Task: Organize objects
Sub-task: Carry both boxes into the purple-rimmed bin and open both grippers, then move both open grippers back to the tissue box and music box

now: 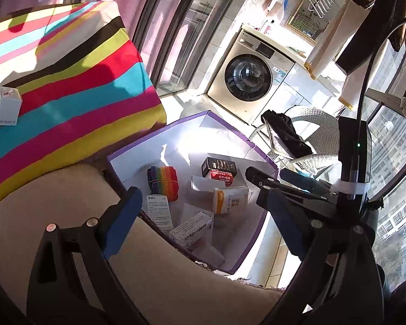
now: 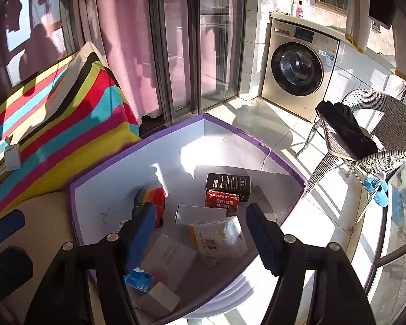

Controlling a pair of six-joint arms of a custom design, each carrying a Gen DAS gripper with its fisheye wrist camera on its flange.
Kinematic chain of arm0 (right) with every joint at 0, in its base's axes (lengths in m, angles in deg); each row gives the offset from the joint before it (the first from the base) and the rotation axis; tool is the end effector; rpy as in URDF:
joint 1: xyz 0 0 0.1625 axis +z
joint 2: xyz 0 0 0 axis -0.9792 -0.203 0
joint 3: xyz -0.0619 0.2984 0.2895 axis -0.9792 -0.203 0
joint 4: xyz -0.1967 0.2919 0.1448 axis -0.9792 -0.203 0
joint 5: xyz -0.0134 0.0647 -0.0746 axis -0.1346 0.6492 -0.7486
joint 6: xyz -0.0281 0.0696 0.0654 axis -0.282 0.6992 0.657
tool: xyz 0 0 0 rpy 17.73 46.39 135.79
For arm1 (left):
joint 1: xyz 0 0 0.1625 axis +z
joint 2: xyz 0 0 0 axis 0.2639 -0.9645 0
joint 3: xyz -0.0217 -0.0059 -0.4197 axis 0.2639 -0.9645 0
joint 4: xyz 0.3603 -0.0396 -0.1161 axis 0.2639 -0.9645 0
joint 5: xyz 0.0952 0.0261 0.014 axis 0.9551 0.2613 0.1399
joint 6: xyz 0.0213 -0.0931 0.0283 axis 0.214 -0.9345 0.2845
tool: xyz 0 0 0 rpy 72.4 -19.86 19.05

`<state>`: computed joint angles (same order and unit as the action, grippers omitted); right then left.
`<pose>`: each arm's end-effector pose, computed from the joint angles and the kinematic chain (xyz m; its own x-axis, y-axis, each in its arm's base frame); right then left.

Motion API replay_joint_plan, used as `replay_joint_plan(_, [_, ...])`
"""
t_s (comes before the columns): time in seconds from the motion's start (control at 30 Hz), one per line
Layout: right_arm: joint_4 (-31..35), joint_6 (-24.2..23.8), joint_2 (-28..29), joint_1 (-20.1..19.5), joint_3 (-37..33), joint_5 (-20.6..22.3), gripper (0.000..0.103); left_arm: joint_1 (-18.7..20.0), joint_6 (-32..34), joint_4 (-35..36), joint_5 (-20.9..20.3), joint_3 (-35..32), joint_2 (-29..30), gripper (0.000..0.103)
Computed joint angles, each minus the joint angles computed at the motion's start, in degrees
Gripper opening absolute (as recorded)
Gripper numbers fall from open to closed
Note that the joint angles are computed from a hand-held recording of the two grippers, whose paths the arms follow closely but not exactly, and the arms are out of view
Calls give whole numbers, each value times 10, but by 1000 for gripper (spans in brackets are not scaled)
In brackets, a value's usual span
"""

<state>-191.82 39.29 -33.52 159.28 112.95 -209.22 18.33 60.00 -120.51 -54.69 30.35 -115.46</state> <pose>0.0082 -0.4180 0.3330 -0.6559 0.3803 0.6521 -0.2674 0.6907 -0.6718 -0.3913 -0.4585 -0.0424 -0.8172 0.5411 -0.1985 0.5730 0.7260 -0.3801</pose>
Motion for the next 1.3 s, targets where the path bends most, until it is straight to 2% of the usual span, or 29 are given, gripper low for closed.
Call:
replay_joint_plan(0.3, [-9, -17, 11, 12, -1, -10, 75, 15, -40, -46, -4, 22, -12, 95])
replay_joint_plan(0.6, [-2, -21, 19, 26, 0, -13, 75, 16, -89, -21, 58, 58, -53, 95])
replay_joint_plan(0.9, [21, -12, 43, 55, 9, 2, 75, 28, -114, -53, 108, 117, -97, 95])
replay_joint_plan(1.07, [29, -8, 68, 77, 11, 13, 75, 24, -146, -18, 173, 136, -117, 95])
replay_joint_plan(1.3, [6, -41, 112, 115, 2, -2, 75, 16, -217, 72, 279, 151, -144, 95])
